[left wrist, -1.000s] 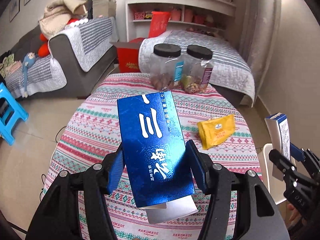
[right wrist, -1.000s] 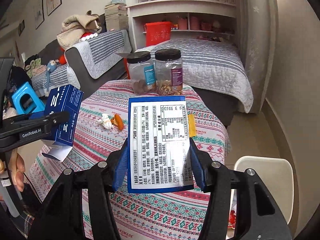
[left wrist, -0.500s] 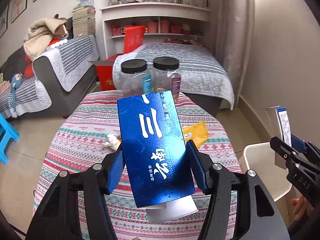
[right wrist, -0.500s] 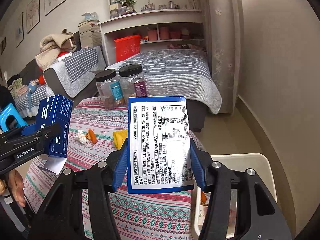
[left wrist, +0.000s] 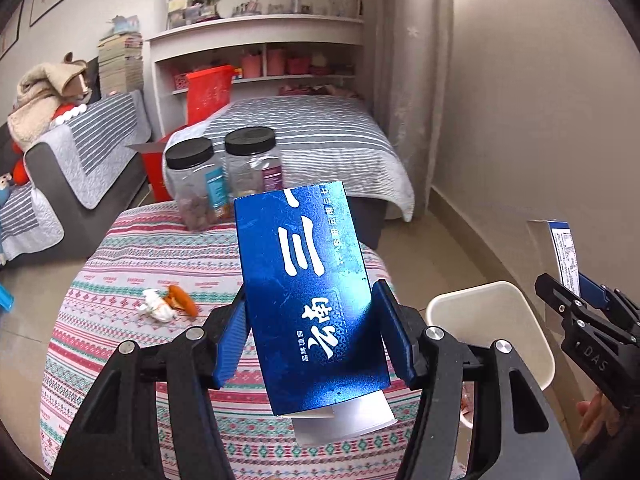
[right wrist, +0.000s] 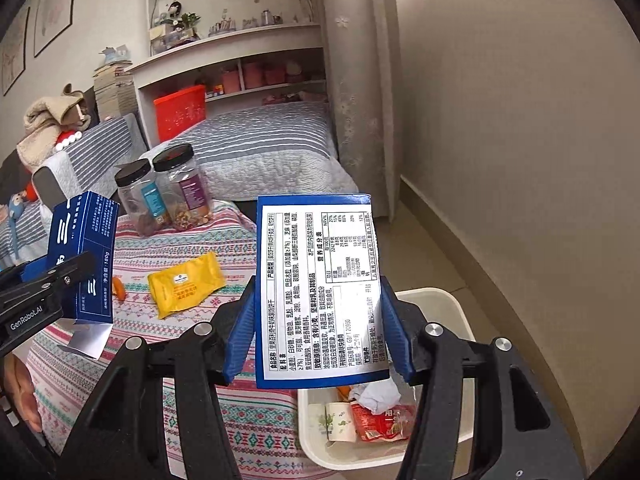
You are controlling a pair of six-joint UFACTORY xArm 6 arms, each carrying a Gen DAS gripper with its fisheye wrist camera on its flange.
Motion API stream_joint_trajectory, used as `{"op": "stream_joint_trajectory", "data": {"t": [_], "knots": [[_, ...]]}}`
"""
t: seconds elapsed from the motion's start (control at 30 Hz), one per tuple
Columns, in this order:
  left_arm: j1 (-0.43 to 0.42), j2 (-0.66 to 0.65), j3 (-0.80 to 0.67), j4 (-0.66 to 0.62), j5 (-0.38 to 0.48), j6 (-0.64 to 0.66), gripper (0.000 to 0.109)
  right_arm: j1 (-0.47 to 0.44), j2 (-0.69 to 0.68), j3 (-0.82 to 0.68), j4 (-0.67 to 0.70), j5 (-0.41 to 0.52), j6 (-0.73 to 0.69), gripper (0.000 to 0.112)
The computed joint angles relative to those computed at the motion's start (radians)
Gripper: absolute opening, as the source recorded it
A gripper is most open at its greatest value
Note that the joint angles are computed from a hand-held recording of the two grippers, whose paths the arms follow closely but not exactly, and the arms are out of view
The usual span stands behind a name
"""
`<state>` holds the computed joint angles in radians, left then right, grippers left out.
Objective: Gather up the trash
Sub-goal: 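Carry the white card box over the bin with the right gripper and release it, then lower the blue box into the white bin and open the left gripper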
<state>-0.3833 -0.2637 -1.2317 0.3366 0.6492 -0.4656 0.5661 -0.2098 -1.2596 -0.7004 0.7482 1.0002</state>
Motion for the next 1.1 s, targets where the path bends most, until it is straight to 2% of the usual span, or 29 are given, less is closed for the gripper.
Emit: {"op": "stream_joint_trajectory", "data": {"t": [0.27, 0.47, 0.53, 0.7, 0.9, 1.07, 1.1], "knots": [[-0.086, 0.076, -0.059, 0.007, -0.016, -0.014, 0.059, -0.055, -0.098, 0.104, -0.003, 0.077, 0.033, 0.054], [-0.158, 0.151, -0.122, -0.006, -0.023, -0.024, 0.059, -0.098, -0.176, 0.184, 0.023, 0.097, 0.028, 0.058], [-0.182, 0.175, -0.137, -0.001, -0.028, -0.028, 0.059, -0.105, -0.195, 0.199, 0.023, 0.113, 0.038, 0.072], [-0.228, 0.236, -0.177, 0.005, -0.022, -0.027, 0.059, -0.118, -0.259, 0.242, -0.022, 0.173, 0.097, 0.09], [-0.256, 0.287, -0.204, -0.043, -0.023, -0.002, 0.059, -0.128, -0.302, 0.267, -0.066, 0.24, 0.157, 0.094], [-0.272, 0.322, -0.216, -0.153, -0.036, 0.091, 0.061, -0.1, -0.3, 0.254, -0.123, 0.308, 0.197, 0.096], [-0.274, 0.324, -0.219, -0.159, -0.028, 0.096, 0.065, -0.1, -0.298, 0.253, -0.126, 0.309, 0.199, 0.096]]}}
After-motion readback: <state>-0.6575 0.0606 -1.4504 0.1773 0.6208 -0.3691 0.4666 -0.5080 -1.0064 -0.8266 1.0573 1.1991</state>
